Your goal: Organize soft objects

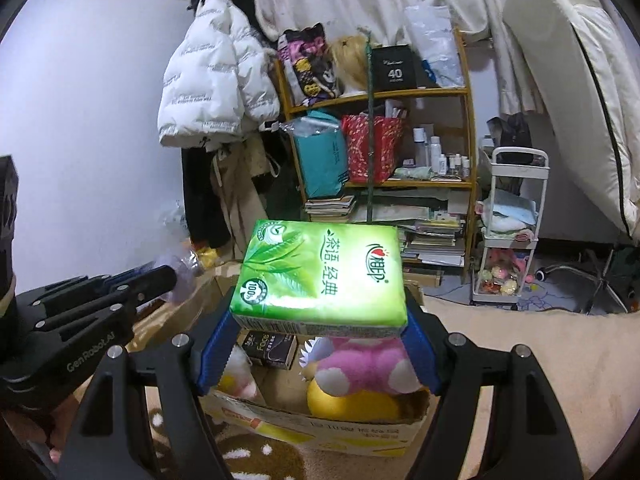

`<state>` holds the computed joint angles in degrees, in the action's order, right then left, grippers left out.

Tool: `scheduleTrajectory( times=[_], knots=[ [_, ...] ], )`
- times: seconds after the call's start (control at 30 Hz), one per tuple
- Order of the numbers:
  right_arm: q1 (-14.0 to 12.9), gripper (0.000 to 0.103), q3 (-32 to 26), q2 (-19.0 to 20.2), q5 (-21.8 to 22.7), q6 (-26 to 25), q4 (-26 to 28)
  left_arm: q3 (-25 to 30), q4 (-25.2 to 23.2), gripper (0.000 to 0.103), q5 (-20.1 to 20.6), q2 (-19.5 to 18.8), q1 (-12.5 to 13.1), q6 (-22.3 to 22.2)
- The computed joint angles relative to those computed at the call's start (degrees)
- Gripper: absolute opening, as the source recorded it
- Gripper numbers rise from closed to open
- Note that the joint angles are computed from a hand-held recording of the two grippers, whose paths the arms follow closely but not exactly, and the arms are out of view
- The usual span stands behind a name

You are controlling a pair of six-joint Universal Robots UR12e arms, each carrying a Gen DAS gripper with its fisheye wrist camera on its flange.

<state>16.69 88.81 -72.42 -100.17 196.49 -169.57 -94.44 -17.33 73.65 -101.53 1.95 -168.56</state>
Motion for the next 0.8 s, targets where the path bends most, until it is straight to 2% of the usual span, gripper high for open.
scheduleTrajectory(
  times=[0.07, 0.13, 0.43, 0.5, 0.57, 0.7, 0.8],
  knots=[
    [0.33, 0.079, -0.38, 0.43, -1.08, -0.68, 0.55, 0.31, -1.09, 0.012, 0.23, -0.45, -0.12, 0.39],
    [0.21, 0.079, -0.43, 0.70, 0.10, -0.30, 1.12, 0.50, -1.86, 0.012, 0.62, -0.68, -0.22, 0.59],
    [-0.36, 0.080, 0.10, 0.73, 2.95, 0.96, 1.78, 1.15, -6.03, 0.026, 4.07, -0.59, -0.04, -1.02],
    [-0.58, 0.081, 0.26, 0.49, 3.89, 1.45, 2.18, 1.07, -6.89, 0.034, 5.10, -0.28, 0.11, -1.29],
    [-0.43, 0.083, 0.46, 0.26, 3.26, 1.46, 2.07, 0.54, -6.13, 0.047, 5.83, 0.17, 0.32, -1.71],
    [-0.27, 0.091, 0.79, -0.28, 2.94, 1.84, 0.98, -0.76, -4.15, 0.057, 7.11, 1.35, 0.68, -1.58],
    [0.07, 0.092, 1.02, -0.88, 1.65, 1.46, 0.92, -1.57, -3.59, 0.069, 7.27, 2.30, 1.03, -1.62]
  ],
)
